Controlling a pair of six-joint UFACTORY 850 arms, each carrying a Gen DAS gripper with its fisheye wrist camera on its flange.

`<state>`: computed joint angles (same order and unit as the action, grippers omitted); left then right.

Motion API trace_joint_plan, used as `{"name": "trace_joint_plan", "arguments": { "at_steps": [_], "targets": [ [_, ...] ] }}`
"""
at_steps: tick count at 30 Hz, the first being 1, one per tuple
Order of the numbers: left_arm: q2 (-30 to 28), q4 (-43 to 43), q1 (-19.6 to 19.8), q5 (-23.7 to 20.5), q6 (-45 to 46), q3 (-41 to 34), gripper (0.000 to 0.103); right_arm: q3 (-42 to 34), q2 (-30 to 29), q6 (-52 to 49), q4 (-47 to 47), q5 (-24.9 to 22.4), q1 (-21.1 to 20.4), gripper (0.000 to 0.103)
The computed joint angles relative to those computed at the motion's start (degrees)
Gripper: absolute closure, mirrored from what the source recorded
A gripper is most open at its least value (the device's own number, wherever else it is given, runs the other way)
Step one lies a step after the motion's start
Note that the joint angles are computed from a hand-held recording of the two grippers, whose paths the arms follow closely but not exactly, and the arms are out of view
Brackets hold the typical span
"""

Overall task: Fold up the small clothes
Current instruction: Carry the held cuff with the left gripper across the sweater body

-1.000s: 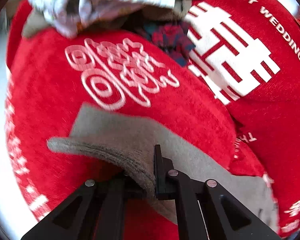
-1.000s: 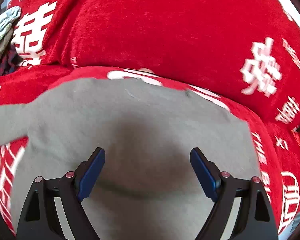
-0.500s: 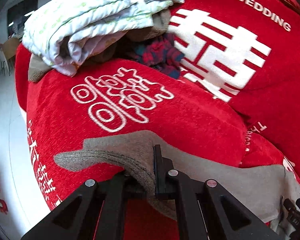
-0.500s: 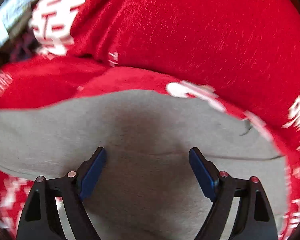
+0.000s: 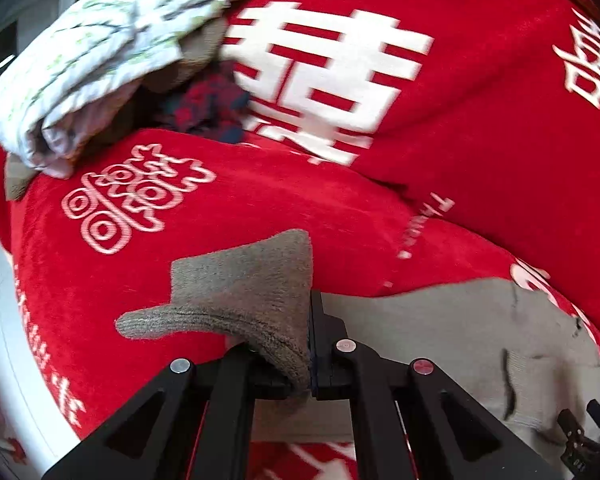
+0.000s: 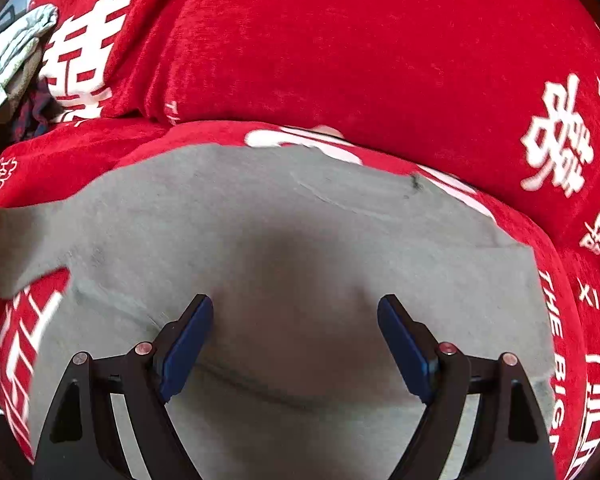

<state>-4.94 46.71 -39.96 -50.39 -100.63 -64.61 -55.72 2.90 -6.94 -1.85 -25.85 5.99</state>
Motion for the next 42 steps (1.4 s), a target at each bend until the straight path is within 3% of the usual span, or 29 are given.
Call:
{"name": "trace_joint_plan", "arguments": {
  "at_steps": [14, 25, 33, 42],
  "targets": [
    [-12.92, -11.53, -2.45, 4.67, 10.29, -14.54, 0.097, 3.85, 2.91, -16.58, 15.48, -0.15, -10.93, 0.016],
    [-24.44, -15.47, -6.33, -1.14, 18.68, -30.87, 0.097, 5.21, 4.25, -29.42, 27.28, -1.26, -16.84, 0.016],
    [-31.86, -17.53, -8.12, -5.69, 24.16, -42.17, 0.097, 8.96, 6.47, -41.24, 35.97, 1.72, -17.86, 0.016],
    [-40.19, -18.51, -10.55, -10.79, 30.8, -56.71, 0.097, 9.53, 6.64, -47.99, 43.54, 0.46, -19.42, 0.016]
  ]
}}
